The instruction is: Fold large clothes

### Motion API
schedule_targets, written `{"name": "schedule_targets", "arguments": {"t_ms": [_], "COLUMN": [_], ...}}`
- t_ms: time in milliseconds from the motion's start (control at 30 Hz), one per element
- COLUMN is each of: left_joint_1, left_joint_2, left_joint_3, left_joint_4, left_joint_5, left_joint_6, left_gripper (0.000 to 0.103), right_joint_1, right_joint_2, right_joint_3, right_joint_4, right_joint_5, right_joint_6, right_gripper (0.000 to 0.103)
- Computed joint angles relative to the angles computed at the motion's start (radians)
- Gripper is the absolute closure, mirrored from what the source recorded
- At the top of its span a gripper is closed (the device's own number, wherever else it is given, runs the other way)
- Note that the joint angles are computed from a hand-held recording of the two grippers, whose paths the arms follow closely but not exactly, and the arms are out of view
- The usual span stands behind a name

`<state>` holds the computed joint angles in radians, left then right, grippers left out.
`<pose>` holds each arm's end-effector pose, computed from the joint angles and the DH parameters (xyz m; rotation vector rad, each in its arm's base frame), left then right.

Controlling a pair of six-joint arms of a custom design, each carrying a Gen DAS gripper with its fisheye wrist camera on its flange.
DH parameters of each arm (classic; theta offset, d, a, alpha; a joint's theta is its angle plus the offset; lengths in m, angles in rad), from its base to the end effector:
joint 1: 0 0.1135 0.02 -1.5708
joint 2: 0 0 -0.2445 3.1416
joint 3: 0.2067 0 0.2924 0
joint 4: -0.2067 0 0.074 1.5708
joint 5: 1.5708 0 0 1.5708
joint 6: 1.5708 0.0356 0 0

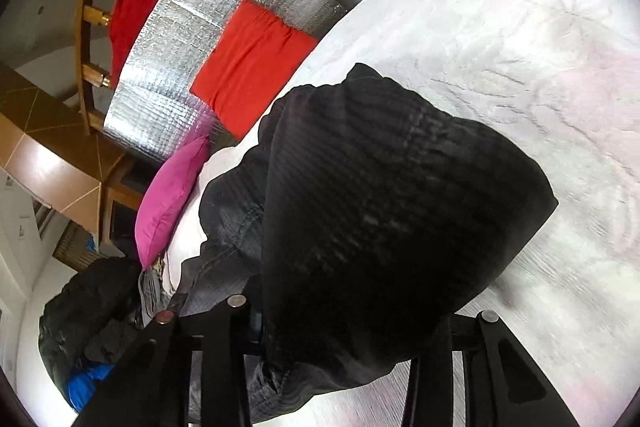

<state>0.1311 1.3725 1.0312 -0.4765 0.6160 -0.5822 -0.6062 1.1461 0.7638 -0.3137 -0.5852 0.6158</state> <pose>0.3319 0.0230 0.2388 -0.5500 2.3328 -0.9476 0.2468 -0.1472 0.2187 1.0036 1.9706 0.6646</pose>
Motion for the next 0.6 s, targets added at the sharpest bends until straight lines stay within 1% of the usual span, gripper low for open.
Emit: {"name": "schedule_targets", "arguments": {"t_ms": [100,233,367,467,500,533,567,600], "left_joint_1": [0.024,0.076,0.143,0.187,0.189,0.179,0.172,0.178], "left_joint_2": [-0.08,-0.202,-0.342,-0.404,-0.404,-0.385,-0.354,-0.326], "left_joint_3": [-0.045,-0.139,-0.235,-0.272,-0.274,-0.267,-0.253,-0.238], "left_joint_4": [-0.053,-0.104,-0.183,-0.234,-0.242,-0.241,-0.25,-0.272], "left_joint_5": [0.006,0.031,0.062,0.095,0.093,0.077,0.068,0.072], "left_joint_6": [0.042,0.12,0.23,0.288,0.302,0.3,0.294,0.3], "left_gripper": [0.076,0.076,0.076,0.075,0.074,0.07,0.062,0.06], "right_joint_1": [-0.037,-0.096,-0.204,-0.292,-0.3,-0.323,-0.33,-0.34], "right_joint_2": [-0.094,-0.235,-0.366,-0.451,-0.459,-0.449,-0.428,-0.396], "right_joint_3": [-0.045,-0.126,-0.192,-0.221,-0.224,-0.228,-0.227,-0.218], "right_joint_4": [-0.073,-0.182,-0.338,-0.472,-0.492,-0.515,-0.516,-0.528], "right_joint_5": [-0.039,-0.092,-0.182,-0.245,-0.253,-0.274,-0.288,-0.298], "right_joint_6": [-0.056,-0.132,-0.244,-0.352,-0.368,-0.403,-0.412,-0.429], "right_gripper": [0.062,0.062,0.062,0.062,0.062,0.062,0.06,0.059]}}
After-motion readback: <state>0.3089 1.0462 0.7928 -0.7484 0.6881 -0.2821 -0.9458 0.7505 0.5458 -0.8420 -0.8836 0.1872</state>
